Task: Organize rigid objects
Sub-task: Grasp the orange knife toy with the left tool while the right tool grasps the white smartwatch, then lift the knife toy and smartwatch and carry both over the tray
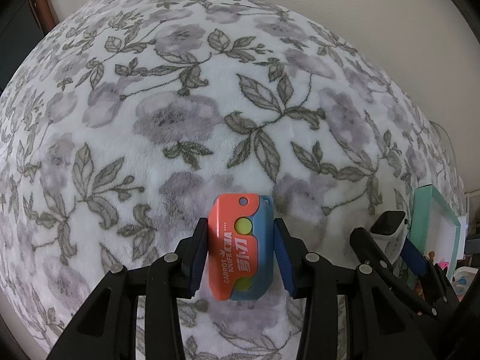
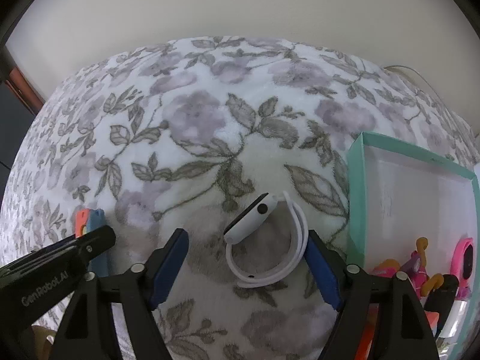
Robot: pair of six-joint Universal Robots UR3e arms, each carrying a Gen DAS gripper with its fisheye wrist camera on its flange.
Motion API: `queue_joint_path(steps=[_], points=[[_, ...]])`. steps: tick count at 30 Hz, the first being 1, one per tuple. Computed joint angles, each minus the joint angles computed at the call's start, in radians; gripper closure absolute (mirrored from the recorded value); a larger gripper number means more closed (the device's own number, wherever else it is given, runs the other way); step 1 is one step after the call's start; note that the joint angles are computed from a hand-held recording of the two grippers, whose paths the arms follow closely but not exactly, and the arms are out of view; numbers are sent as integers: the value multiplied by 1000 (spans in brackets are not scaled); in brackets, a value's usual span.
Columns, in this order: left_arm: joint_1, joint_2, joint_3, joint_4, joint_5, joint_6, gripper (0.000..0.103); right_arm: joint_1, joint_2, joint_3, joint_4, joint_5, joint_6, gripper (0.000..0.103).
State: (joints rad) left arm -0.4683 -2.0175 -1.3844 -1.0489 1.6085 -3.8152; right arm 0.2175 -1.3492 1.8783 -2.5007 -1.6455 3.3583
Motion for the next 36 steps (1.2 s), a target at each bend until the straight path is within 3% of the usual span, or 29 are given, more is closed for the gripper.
queue_joint_path(steps=[6,19,28,36], points=[[-20,-33,44,-19,26,-5,59,5,6,0,-11,-43,13,48],[-47,-11,79,-45,69,-36,60,15,-113,57,15,-17,24,49],[-184,31,272,-171,143,-58,60,-21,-412,117,180,7,57,49],[-364,-104,592,-303,177,-61,59,-200,-796,205,487,10,-23,49]])
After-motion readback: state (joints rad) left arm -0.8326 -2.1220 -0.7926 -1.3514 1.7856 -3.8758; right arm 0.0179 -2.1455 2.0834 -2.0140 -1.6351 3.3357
